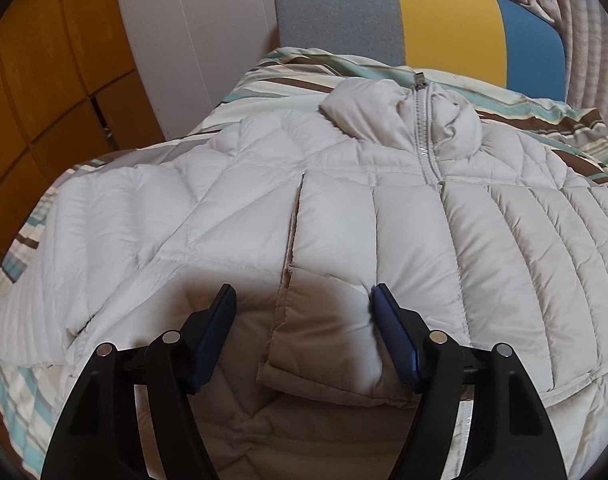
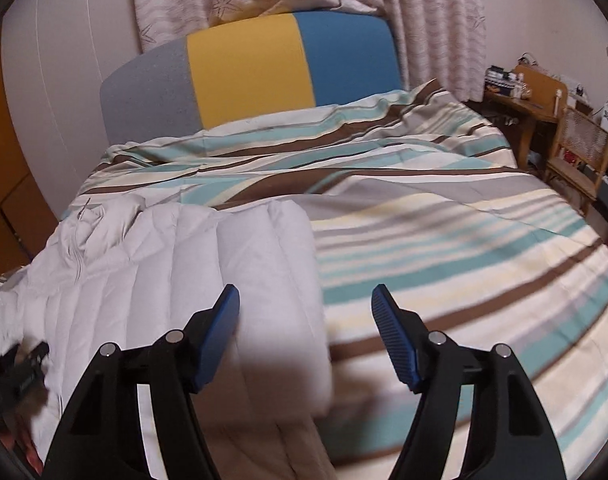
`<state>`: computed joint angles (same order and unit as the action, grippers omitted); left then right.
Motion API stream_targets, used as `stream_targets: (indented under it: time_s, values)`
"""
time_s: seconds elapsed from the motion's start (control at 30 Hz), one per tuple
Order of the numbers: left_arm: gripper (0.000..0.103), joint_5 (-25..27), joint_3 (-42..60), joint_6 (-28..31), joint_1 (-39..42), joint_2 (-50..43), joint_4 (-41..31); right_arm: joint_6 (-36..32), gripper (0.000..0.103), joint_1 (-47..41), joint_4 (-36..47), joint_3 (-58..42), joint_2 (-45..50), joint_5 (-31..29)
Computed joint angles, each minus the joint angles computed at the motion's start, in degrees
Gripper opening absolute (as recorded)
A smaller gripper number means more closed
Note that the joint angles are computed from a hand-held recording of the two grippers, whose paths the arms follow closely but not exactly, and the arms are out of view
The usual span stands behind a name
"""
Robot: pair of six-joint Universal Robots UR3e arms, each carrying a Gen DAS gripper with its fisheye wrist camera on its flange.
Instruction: Fold large clothes
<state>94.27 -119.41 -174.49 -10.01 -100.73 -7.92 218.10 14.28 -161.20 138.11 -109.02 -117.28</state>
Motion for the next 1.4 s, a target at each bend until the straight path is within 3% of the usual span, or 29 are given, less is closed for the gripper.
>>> stream_targets:
  time_s: [0.1, 0.27, 0.47, 0.57, 0.7, 0.83, 0.9, 1.0, 1.1, 1.3, 1.4]
  values:
    - [0.071, -2.6, -1.4, -0.1, 1.7, 0.5, 0.4, -3.7, 0.051, -5.2, -6.1, 1.4, 4.8, 6.0]
    - [0.074, -5.1, -0.8, 0.0, 3.5, -0.4, -0.8, -6.2, 0.052, -10.3, -11.5, 2.3, 13.4, 12.9]
    - [0.079, -2.9, -0.2, -0.5, 2.1, -1.5, -0.3, -6.5, 0.054, -4.1, -8.8, -4.4, 22.8, 4.2]
    - [0.083, -2.8, -0.3, -1.0, 2.3, -1.4, -0.4, -6.9, 0.054, -4.8, -11.7, -2.2, 22.1, 5.1]
    - [0.084, -3.9, -0.4, -0.9, 3.2, -1.4, -0.5, -7.1, 0.054, -11.0, -23.2, 9.8, 11.7, 13.8]
    - [0.085, -4.1, -0.6, -1.0, 3.3, -1.4, -0.3, -1.2, 0.048, -7.7, -15.0, 14.5, -3.4, 10.8]
    - [0.085, -4.4, -0.7, -1.0, 3.5, -1.4, -0.1, 0.0, 0.045, -4.3, -12.4, 13.6, -4.2, 9.0]
    - [0.089, -4.5, -1.2, -1.3, 4.0, -1.1, 0.1, -0.8, 0.044, 0.7, -13.7, 10.5, 2.6, 5.7]
    - [0.091, -5.8, -1.6, -1.4, 4.9, -0.5, -0.3, -2.2, 0.046, 0.8, -11.3, 6.0, 10.7, 7.1]
    - [0.099, -3.9, -0.1, -1.9, 3.9, -0.9, -1.9, -0.6, 0.048, 3.9, -11.6, 4.1, 15.2, 2.6]
    - [0.1, -7.2, -0.7, -0.7, 5.7, 1.1, -4.0, 1.0, 0.052, 5.9, -10.7, 2.7, 17.0, 0.0]
